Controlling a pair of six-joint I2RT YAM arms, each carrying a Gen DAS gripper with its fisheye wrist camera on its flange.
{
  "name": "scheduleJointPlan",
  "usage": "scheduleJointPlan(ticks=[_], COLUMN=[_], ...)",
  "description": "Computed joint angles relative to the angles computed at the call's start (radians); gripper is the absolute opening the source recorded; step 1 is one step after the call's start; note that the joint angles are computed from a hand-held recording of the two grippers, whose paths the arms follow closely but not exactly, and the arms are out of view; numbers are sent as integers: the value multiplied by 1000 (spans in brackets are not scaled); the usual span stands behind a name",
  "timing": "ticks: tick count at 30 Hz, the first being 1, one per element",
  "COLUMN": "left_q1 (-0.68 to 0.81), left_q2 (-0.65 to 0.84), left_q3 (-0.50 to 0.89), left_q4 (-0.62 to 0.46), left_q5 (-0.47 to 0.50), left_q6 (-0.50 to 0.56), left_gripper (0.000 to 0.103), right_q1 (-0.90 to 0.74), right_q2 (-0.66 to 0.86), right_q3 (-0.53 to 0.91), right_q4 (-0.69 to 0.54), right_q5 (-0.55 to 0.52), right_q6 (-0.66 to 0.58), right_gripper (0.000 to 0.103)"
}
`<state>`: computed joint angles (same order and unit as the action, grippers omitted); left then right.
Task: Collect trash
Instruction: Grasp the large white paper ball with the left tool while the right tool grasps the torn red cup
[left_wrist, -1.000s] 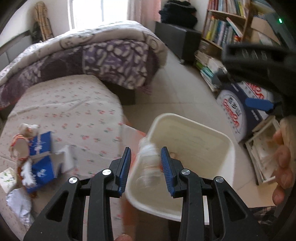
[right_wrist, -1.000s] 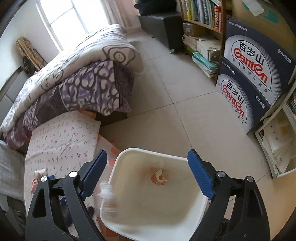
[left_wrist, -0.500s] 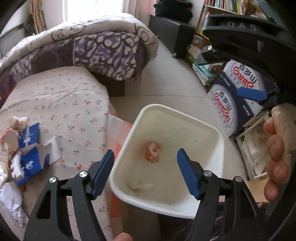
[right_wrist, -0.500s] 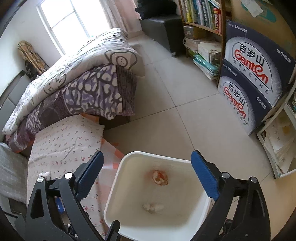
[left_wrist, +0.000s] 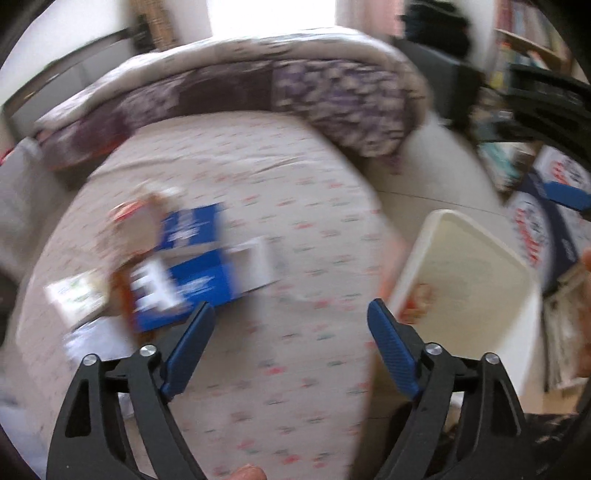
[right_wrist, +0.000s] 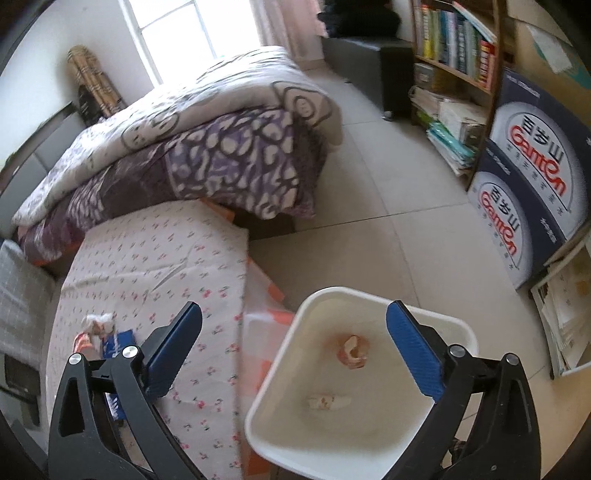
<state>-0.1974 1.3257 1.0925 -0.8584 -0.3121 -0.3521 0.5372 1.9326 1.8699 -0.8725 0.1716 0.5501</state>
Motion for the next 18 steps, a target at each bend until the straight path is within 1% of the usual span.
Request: scheduleJointPlan(ticks=[5, 11, 14, 16, 18], left_q1=[155, 351, 441, 495, 568], left_q2=[-55, -132, -123, -112, -89], left_q3=[-53, -123, -138, -149, -154], left_q4=[-55, -55, -49, -38, -27], left_q5=[-55, -81, -51, -14, 82], left_q6=[-13, 35, 71, 101, 140], left_gripper=[84, 84, 85, 85, 85], right_q1=[59, 139, 177, 200, 219], right_q2=[63, 157, 204, 239, 264], right_q3=[88, 220, 288, 340, 378], right_q4=[-35, -85, -111, -133, -145], right_q5=[-9, -2, 12, 17, 18], right_q6=[8, 6, 3, 4, 6], right_gripper=[96, 96, 96, 96, 96])
